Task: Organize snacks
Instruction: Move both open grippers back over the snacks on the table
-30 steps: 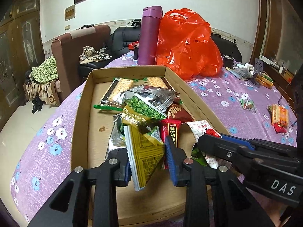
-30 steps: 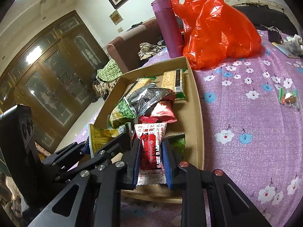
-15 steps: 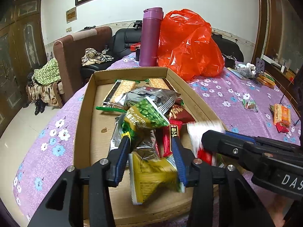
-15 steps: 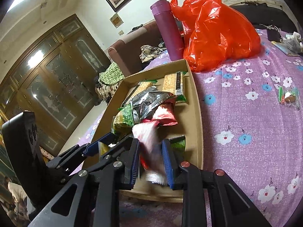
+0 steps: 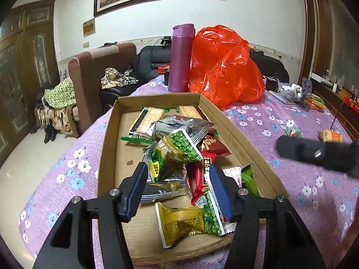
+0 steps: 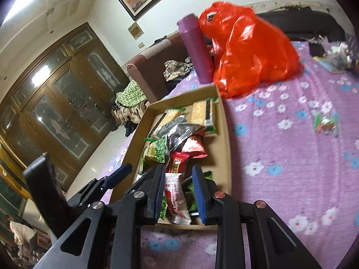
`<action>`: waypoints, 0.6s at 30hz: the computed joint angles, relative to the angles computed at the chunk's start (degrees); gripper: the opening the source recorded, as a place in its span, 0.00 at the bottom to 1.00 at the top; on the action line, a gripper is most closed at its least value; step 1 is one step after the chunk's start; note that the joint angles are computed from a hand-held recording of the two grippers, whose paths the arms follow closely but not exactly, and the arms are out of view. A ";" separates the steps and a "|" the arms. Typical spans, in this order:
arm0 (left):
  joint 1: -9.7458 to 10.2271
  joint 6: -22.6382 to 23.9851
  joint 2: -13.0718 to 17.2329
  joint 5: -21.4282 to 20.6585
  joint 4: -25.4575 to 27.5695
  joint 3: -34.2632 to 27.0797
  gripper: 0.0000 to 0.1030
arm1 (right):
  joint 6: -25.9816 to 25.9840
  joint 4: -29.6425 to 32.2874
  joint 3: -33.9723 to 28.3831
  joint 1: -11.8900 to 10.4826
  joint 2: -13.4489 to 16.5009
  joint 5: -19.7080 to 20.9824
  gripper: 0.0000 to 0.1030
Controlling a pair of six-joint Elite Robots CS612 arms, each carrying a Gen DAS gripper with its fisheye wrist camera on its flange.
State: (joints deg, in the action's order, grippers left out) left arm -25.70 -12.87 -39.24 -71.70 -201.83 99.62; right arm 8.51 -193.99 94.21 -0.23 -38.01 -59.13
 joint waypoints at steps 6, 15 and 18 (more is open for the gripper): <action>-1.03 2.05 -0.92 1.62 -1.10 0.82 0.55 | 0.32 0.30 2.78 -2.80 -1.51 -1.07 0.30; -2.31 3.49 -2.55 -3.42 1.18 0.54 0.56 | 4.87 0.50 6.56 -9.64 -2.67 -7.25 0.30; -2.96 4.08 -2.68 -8.00 4.17 -1.11 0.59 | 7.43 0.68 6.65 -11.36 -2.74 -11.01 0.29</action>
